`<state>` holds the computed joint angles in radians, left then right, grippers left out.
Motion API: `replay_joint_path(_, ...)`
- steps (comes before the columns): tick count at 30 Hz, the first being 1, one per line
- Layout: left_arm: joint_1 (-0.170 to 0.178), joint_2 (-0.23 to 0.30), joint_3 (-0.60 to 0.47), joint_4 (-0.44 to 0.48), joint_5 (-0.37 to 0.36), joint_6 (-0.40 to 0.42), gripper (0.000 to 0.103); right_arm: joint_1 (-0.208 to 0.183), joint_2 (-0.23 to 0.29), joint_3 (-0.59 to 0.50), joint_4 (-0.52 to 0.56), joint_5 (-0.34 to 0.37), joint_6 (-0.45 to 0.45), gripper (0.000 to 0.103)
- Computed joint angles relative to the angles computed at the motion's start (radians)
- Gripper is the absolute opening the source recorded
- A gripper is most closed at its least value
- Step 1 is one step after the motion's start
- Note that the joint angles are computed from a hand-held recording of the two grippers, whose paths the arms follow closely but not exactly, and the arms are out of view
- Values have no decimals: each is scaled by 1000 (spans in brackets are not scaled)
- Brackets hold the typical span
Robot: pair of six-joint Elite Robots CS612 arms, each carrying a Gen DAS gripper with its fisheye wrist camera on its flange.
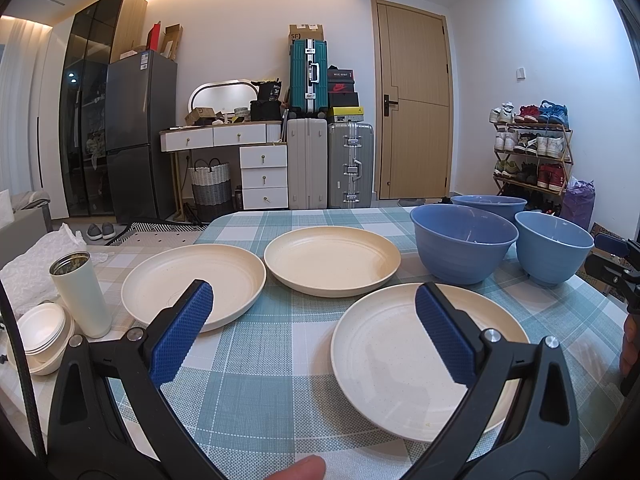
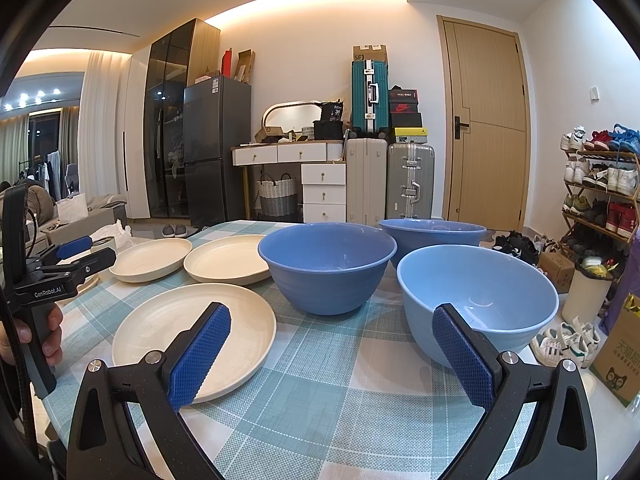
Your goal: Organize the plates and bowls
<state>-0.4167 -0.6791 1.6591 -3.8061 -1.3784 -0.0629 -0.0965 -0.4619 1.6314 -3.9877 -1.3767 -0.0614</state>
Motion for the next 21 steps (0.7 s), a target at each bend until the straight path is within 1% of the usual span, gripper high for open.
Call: replay_joint_path(21, 0, 0, 0, -1, 0, 0, 101, -1, -1, 0, 5, -2, 0, 103)
